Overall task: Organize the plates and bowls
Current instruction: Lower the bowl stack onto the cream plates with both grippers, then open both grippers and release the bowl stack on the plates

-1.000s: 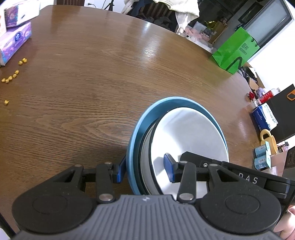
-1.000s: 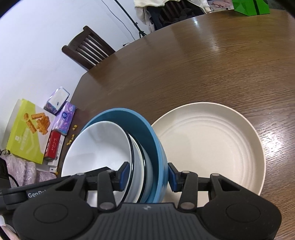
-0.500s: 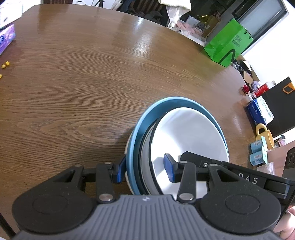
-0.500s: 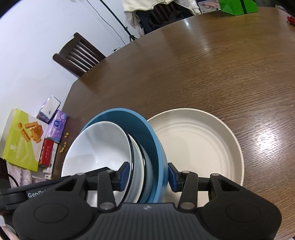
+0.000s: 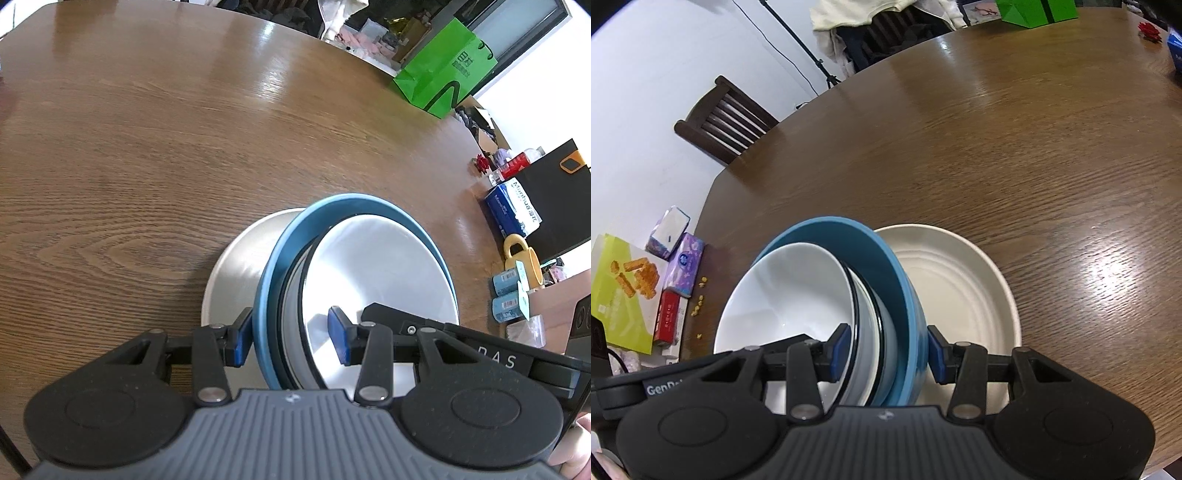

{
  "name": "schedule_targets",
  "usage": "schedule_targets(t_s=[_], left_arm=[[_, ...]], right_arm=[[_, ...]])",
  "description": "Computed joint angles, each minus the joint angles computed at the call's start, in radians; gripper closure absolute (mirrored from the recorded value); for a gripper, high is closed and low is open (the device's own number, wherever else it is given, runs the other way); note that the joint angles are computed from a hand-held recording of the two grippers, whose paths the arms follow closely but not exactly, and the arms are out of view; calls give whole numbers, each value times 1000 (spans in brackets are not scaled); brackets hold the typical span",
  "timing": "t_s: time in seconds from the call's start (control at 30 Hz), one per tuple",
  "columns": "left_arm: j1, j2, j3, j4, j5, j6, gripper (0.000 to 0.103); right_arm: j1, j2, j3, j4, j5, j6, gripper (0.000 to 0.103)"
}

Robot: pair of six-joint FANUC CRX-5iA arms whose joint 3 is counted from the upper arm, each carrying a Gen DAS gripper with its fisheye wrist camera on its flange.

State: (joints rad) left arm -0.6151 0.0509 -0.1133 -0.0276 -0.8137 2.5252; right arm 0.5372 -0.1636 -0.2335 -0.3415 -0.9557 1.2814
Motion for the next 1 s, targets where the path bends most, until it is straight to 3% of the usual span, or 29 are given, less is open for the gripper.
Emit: schedule_targets(t_s=[0.83, 0.93, 1.0], left_arm=[[-5, 25, -6, 13, 16, 15, 60], [-18, 21, 10, -28, 14, 36, 52], [-27, 11, 20, -63, 16, 49, 38]], right_arm=[[-11, 31, 7, 12, -21, 15, 60], [-6, 37, 15, 15, -28, 21, 59], [-7, 34, 17, 16, -29, 28, 57]])
